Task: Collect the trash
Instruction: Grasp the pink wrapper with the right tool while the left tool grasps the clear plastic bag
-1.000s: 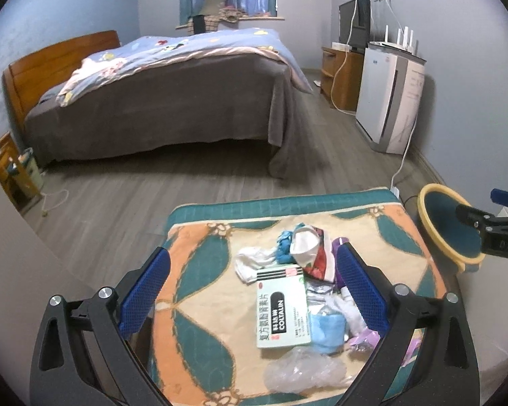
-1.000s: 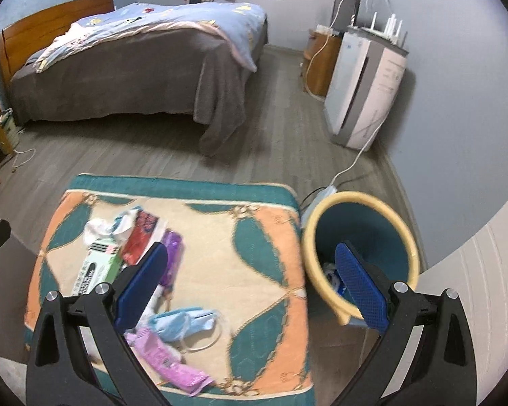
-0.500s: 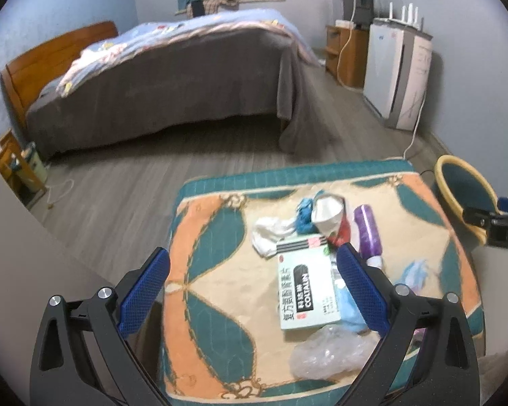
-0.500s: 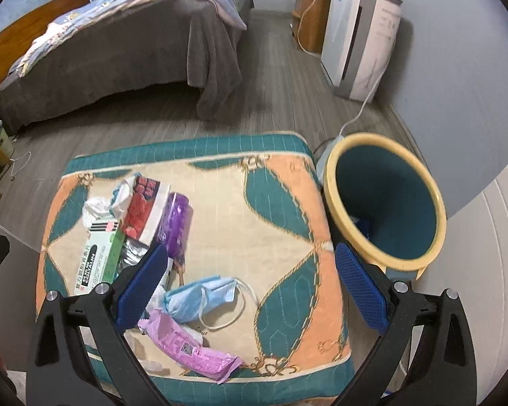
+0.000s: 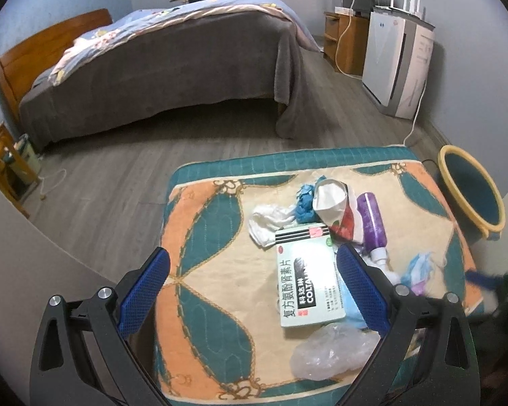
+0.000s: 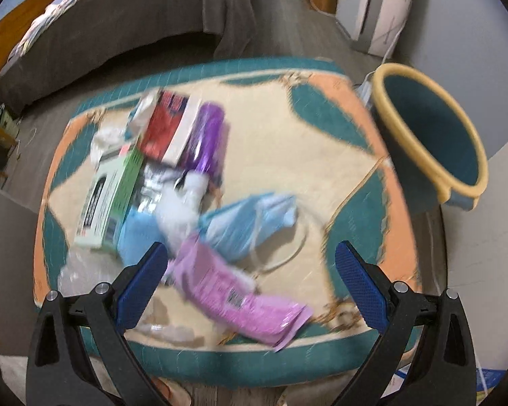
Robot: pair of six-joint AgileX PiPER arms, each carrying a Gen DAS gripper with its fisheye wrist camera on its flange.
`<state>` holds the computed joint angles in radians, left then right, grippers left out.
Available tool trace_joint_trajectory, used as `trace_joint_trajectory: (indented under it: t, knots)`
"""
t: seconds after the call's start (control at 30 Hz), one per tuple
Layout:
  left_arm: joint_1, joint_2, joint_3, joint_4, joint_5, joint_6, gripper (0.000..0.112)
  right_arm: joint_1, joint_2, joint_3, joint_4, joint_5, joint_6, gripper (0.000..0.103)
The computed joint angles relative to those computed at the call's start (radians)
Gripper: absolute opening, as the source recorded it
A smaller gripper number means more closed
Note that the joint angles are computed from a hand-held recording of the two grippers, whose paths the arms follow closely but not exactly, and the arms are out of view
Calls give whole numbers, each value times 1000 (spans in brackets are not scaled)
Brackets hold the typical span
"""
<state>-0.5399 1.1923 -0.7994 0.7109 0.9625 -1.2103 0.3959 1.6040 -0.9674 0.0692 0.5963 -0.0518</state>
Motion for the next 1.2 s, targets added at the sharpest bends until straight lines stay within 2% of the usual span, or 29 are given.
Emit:
trace_joint_trajectory:
  t: [0.07, 0.17, 0.2, 0.23, 0.33, 0.43, 0.5, 0.67, 0.77, 0.87, 0.9, 0.93, 1.0, 1.03, 1.1, 1.2]
  knots:
    - [-1, 5, -4, -5, 4, 10, 98, 25, 6, 21, 5, -2, -14, 88]
    - [-3, 6, -6, -13, 8, 24, 98, 52, 22, 26, 6, 23, -32, 55]
    - [-2, 5, -4, -17, 6, 25, 98, 61, 22, 22, 3, 36, -38, 34]
    - [0, 2, -3, -25, 4, 32, 98, 73, 15, 21, -16, 42, -29, 26]
    - [-2, 1, -7, -58, 5, 42, 98, 74, -29, -25, -1, 85, -77, 16]
    - [-36, 3, -13, -80, 14, 3, 98, 23, -54, -140, 62, 169, -166, 14]
    - [-85, 7, -2, -76, 5, -88, 98, -21, -62, -226, 89, 216, -224, 13]
    - [-191, 86, 51, -63, -39, -304, 98, -143, -65, -346, 230, 251, -422, 13]
    - [-219, 141, 60, -78, -56, -314, 98, -217, -54, -336, 323, 242, -492, 13]
    - [-197, 183, 60, -150, -114, -205, 93, -253, 3, -366, 335, 283, -425, 13]
    - [-177, 203, 60, -199, -150, -141, 83, -259, 6, -366, 335, 286, -426, 13]
    - [-161, 212, 64, -236, -172, -97, 59, -260, 5, -367, 326, 281, -429, 13]
    - [-132, 243, 68, -311, -213, -5, 34, -270, 4, -364, 329, 271, -439, 13]
    - [-138, 245, 65, -302, -211, 0, 26, -281, 6, -366, 349, 279, -446, 13]
    - [-152, 226, 59, -278, -203, -4, 19, -301, 8, -370, 375, 294, -459, 13]
    - [-187, 201, 46, -239, -177, -43, 16, -313, 3, -374, 384, 296, -470, 13]
